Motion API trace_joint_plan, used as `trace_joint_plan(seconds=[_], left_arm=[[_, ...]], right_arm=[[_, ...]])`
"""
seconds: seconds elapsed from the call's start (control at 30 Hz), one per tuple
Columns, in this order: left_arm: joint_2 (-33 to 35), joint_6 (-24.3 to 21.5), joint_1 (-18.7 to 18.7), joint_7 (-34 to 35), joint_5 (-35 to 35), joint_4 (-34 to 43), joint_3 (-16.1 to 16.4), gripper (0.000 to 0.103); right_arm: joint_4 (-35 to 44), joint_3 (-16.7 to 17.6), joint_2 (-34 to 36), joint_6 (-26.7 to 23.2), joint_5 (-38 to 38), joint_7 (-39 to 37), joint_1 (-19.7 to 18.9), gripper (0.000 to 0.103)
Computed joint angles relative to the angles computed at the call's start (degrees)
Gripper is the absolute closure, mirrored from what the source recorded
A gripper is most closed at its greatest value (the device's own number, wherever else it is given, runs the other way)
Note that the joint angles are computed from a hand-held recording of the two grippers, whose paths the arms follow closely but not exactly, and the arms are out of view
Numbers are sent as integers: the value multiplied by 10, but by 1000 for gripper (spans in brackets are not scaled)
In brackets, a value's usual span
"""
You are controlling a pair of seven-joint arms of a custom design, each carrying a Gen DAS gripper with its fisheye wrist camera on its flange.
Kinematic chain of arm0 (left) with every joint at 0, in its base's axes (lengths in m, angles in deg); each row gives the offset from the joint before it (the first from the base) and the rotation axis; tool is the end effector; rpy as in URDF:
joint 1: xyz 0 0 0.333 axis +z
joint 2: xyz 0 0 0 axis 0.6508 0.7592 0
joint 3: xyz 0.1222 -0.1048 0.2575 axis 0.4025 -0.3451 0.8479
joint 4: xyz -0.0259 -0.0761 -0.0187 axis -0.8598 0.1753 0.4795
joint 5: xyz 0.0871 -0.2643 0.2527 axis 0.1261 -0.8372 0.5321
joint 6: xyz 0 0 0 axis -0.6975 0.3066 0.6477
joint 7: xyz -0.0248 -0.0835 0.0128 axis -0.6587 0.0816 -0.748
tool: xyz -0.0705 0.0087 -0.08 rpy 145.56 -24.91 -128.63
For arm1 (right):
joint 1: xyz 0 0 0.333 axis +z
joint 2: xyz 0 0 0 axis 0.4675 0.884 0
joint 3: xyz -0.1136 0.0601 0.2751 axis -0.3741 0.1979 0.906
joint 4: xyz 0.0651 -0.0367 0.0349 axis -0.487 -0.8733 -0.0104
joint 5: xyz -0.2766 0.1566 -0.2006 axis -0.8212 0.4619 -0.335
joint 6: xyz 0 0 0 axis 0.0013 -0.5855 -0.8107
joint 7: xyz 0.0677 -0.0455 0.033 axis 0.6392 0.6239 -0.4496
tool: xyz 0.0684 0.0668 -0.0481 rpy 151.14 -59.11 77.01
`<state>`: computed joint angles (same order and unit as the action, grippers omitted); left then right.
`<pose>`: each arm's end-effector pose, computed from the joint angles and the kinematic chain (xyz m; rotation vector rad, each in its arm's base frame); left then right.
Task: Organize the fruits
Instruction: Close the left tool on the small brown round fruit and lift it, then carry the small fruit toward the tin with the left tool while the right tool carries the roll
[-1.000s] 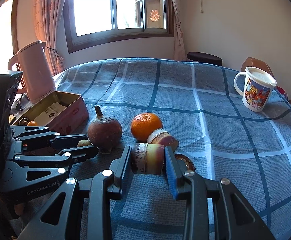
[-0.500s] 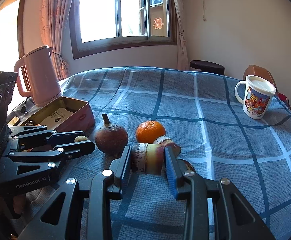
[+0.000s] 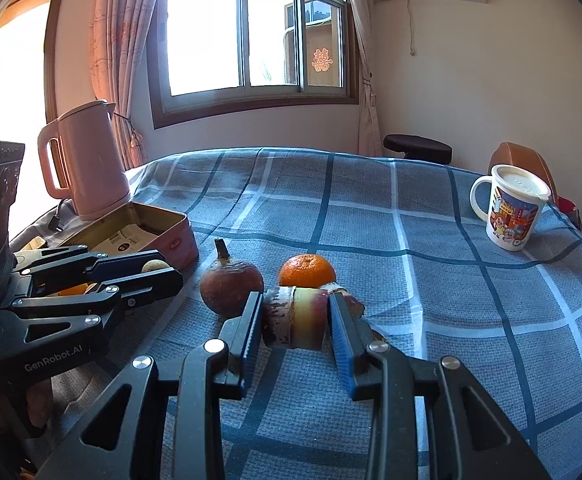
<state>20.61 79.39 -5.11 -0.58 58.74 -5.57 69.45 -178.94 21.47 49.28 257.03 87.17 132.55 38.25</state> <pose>0.5859 -0.5462 0.4753 -1.6165 1.6629 -0.9583 0.6335 0.2845 0.4812 -1.9640 0.9782 -0.4952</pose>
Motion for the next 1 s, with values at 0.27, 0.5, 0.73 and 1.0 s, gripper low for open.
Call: trace_joint_plan(seconds=[0.27, 0.5, 0.73, 1.0], left_arm=[[-28, 13, -12, -45, 41, -46, 14, 77], [-41, 16, -15, -72, 76, -65, 13, 77], [-60, 22, -18, -105, 110, -95, 13, 77], [-75, 22, -21, -138, 149, -117, 11, 77]], right_arm=[[-13, 30, -5, 24, 26, -35, -21, 68], [-22, 62, -6, 48, 46, -67, -45, 68], [-30, 97, -6, 68, 61, -94, -71, 68], [-44, 150, -3, 101, 57, -114, -112, 68]])
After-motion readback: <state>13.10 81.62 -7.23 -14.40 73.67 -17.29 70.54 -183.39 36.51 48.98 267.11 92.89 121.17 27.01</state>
